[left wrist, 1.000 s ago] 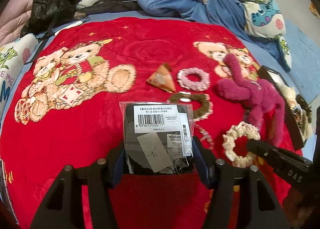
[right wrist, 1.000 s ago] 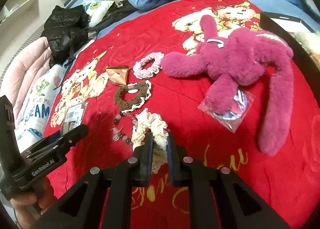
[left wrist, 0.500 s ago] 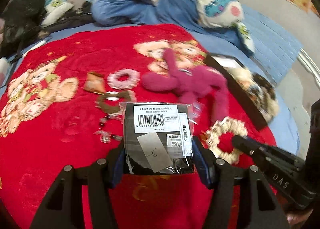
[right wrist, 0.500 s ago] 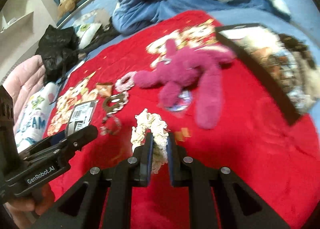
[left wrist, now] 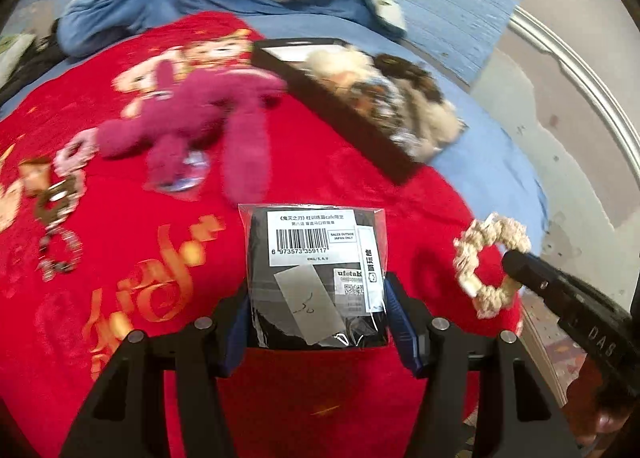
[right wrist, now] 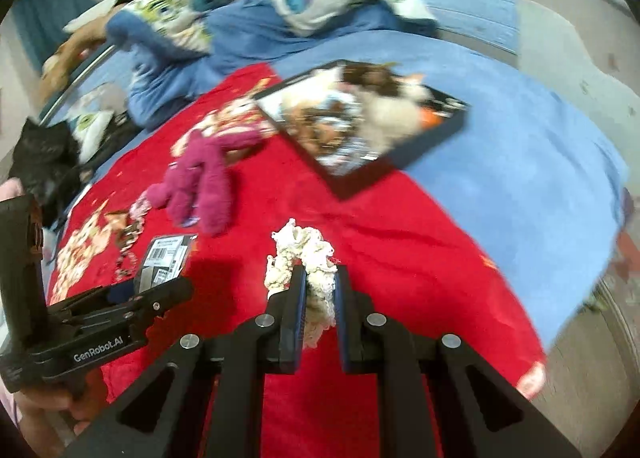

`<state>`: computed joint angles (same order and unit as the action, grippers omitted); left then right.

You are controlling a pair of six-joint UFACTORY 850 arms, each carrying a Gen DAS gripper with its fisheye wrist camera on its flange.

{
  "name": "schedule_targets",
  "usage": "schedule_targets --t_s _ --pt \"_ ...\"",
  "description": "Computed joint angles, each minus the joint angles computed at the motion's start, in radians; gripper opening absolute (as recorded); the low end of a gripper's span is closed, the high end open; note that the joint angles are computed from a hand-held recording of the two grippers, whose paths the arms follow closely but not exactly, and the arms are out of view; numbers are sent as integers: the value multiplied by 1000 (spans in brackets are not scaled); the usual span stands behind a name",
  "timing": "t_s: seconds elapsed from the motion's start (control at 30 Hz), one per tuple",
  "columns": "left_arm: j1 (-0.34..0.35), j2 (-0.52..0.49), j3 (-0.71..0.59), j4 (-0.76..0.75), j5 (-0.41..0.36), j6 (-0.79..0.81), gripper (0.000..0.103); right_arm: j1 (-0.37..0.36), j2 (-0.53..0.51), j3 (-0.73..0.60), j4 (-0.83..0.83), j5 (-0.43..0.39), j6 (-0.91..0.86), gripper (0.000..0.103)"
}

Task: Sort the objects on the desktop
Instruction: 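Carry the package with the left tool while the right tool carries the scrunchie to the black box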

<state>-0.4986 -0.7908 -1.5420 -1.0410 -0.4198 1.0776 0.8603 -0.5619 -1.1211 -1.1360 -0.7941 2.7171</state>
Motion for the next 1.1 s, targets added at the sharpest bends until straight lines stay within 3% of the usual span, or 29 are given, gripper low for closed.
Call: schedule_targets --t_s 0.23,0.53,0.73,1.1 --pt "-57 9 -11 -9 20 2 62 11 59 73 116 5 -26 13" --pt "-99 -38 -84 220 71 -234 62 -30 50 40 285 -78 -283 13" --pt "-123 -77 -141 345 75 -375 62 -65 74 99 275 -23 -309 13" --pt "-172 -164 -276 444 53 -486 62 -128 137 213 212 35 -294 13"
